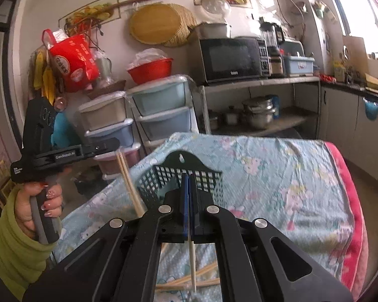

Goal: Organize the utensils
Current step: 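Close the left gripper on chopsticks while the right gripper closes on chopsticks, then lift chopsticks into the caddy and open the left gripper while the right does likewise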

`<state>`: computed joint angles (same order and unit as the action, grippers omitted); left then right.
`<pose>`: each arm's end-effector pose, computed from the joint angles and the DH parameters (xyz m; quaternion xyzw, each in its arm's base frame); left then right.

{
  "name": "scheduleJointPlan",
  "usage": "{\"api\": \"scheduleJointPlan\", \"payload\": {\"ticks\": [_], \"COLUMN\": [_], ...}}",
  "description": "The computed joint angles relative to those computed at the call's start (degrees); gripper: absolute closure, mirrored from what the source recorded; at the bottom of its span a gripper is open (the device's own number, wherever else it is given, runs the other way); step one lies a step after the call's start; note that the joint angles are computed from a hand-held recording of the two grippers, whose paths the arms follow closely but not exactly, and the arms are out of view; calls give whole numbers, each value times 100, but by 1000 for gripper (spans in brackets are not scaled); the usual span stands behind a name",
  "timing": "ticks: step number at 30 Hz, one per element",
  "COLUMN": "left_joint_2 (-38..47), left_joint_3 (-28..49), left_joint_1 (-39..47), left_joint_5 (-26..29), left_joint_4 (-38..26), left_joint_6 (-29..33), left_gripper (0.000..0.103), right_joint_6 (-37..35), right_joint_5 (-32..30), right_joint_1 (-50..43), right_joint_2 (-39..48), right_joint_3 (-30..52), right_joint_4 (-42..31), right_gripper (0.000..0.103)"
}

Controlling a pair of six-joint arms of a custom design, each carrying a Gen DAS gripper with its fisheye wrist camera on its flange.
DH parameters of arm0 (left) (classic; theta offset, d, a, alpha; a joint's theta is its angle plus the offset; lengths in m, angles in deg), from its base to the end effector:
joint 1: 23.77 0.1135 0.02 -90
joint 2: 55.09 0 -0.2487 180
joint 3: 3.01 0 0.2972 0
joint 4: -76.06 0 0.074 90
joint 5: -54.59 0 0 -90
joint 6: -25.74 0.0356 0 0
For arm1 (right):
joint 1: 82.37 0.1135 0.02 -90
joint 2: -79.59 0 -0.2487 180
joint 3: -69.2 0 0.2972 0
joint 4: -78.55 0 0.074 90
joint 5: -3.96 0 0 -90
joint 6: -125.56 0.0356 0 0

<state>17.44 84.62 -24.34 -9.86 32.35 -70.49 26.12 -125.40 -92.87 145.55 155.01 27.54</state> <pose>0.3253 -0.0186 0.3773 0.0713 0.8432 -0.2193 0.4857 0.2844 -0.0298 0.3890 -0.1578 0.8217 0.2088 0.5063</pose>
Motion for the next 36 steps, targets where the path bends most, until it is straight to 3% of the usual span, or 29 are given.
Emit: {"api": "scheduleJointPlan", "payload": {"ticks": [23, 36], "left_joint_2": [485, 1122], "left_joint_3": [1317, 2241], "left_joint_1": [-52, -12], "left_joint_5": [-19, -147], "left_joint_4": [209, 276], "left_joint_6": [-55, -278], "left_gripper": [103, 103], "right_joint_6": [770, 1018], "right_joint_5": [161, 407], "right_joint_1": [529, 725], "right_joint_2": [818, 1620], "right_joint_3": [1497, 2406], "right_joint_4": [842, 842], "right_gripper": [102, 102]}}
